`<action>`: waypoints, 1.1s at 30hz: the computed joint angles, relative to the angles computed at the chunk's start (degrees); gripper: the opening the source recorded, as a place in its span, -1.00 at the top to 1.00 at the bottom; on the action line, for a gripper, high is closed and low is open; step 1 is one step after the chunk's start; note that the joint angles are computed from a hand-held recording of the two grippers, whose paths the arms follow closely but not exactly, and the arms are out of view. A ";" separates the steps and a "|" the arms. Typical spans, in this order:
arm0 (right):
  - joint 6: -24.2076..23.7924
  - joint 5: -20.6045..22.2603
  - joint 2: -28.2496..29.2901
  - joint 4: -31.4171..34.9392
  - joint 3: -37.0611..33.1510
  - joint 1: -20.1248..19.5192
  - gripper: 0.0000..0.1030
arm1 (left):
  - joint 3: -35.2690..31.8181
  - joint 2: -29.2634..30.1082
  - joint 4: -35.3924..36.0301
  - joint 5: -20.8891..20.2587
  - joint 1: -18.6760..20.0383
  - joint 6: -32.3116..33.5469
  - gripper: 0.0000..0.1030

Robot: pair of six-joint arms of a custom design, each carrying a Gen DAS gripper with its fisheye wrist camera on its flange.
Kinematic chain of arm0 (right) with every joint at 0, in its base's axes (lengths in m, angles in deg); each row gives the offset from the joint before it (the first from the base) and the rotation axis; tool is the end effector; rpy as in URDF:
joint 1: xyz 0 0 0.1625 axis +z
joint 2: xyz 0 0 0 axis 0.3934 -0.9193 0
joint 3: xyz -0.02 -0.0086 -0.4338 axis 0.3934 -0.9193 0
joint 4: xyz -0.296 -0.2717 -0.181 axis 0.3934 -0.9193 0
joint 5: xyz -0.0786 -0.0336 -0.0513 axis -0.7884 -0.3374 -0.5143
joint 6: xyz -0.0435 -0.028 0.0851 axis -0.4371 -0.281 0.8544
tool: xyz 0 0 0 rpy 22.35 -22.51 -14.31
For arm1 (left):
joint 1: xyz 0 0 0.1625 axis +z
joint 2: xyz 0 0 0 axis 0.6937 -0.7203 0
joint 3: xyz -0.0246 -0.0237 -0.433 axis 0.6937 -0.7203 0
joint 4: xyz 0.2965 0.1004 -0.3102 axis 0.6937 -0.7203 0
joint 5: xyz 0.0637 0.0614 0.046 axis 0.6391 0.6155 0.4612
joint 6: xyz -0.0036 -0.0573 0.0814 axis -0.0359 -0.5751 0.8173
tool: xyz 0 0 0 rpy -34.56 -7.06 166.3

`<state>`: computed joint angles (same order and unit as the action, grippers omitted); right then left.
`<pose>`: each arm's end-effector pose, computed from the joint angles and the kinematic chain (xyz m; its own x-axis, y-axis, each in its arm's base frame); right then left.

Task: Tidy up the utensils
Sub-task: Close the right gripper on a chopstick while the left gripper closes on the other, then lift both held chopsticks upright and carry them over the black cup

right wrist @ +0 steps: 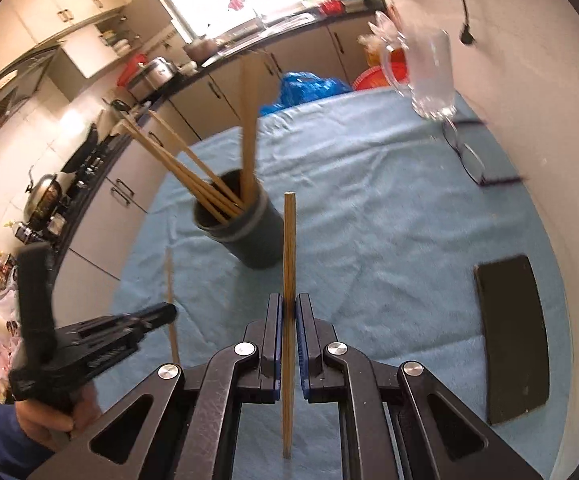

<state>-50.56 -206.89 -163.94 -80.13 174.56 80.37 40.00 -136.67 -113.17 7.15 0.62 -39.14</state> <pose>0.2117 -0.5342 0.3336 -0.9155 0.1879 0.3557 -0.1022 0.7466 -0.6574 -0.3821 -0.6331 0.1736 -0.7816 0.4058 -0.4737 0.5320 0.8302 -0.1665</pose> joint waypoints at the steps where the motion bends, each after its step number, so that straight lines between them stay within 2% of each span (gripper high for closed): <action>1: -0.55 -0.27 0.49 -0.75 -0.24 0.52 0.86 | 0.21 -0.50 -0.83 0.62 -0.38 -0.02 0.88; 6: -2.56 -0.63 2.43 -3.00 -1.13 2.15 0.87 | 1.27 -3.29 -3.97 1.23 -0.80 -0.04 0.88; 14: -3.55 -0.28 3.50 -4.71 -1.80 2.95 0.87 | 1.36 -3.81 -5.10 1.01 -0.91 1.07 0.88; 33: -2.96 -1.78 2.85 -7.58 -2.04 3.63 0.87 | -0.10 -3.71 -5.69 0.48 -1.20 2.75 0.88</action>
